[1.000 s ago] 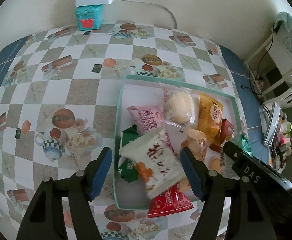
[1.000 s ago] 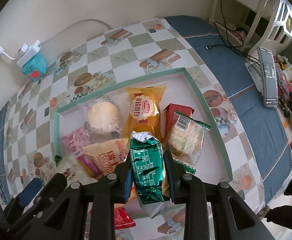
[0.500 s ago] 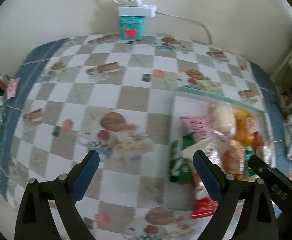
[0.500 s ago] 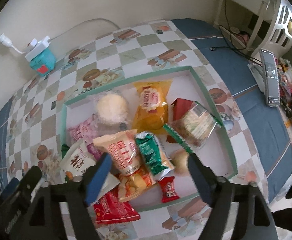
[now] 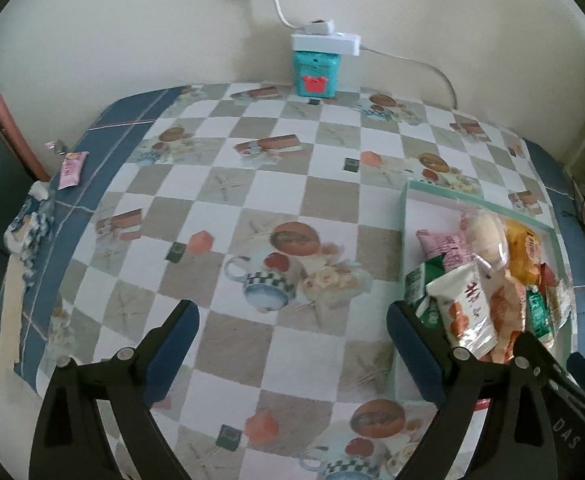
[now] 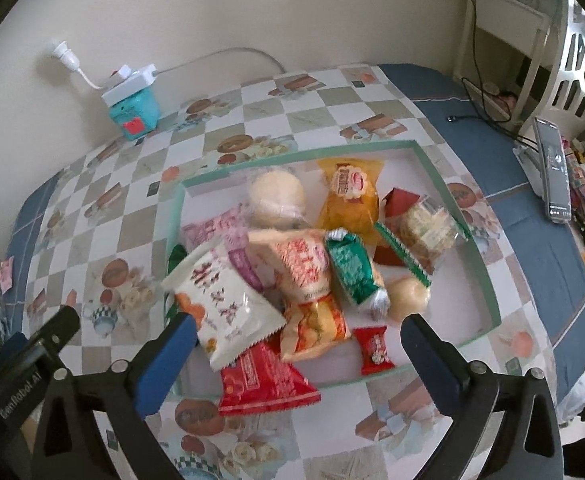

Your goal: Organize snacks

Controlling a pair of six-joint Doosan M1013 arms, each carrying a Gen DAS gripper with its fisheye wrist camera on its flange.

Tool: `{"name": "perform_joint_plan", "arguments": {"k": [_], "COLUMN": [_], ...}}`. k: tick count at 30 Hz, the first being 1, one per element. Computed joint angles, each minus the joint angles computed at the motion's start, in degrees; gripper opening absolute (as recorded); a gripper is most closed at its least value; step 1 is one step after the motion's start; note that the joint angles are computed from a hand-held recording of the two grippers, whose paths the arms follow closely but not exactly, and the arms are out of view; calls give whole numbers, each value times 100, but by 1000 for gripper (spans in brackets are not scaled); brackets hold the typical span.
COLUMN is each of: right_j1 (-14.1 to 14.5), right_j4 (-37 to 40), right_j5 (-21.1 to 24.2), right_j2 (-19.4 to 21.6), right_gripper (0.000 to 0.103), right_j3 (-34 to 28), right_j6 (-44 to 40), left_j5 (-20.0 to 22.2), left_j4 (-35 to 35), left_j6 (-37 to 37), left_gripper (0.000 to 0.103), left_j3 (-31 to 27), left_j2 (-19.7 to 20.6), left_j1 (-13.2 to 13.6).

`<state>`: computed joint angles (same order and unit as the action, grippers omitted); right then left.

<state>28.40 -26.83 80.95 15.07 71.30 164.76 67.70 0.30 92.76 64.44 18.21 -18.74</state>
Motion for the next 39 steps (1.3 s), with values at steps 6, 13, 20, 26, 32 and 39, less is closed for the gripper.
{"name": "perform_joint_plan", "arguments": {"k": [6,13,20,26,32,39], "right_j1": [190,359,423,421,407,390], "right_j4": [-156,-377,-549,-506,-437,-363], "right_j5": [94,211,401,550,665,715], "right_j2": [6,-43,-21,55,157,193], "right_gripper": [103,103,103,103,103,103], "right_j3": [18,26,-49,-143,-252,-283], "right_j6": [-1,160,214,10,-187,-256], "left_j5": [-95,-208,-39,24,183,258], "left_j4": [-32,111,345,176,171,175], "left_j6": [-93,75,205,283,138,57], "left_gripper": [95,95,95,95,95,95], "left_j3": [195,443,474,402,311,271], "left_j2": [-158,-395,-431,-406,-329,-289], "left_j1": [108,129,79,127,187,222]}}
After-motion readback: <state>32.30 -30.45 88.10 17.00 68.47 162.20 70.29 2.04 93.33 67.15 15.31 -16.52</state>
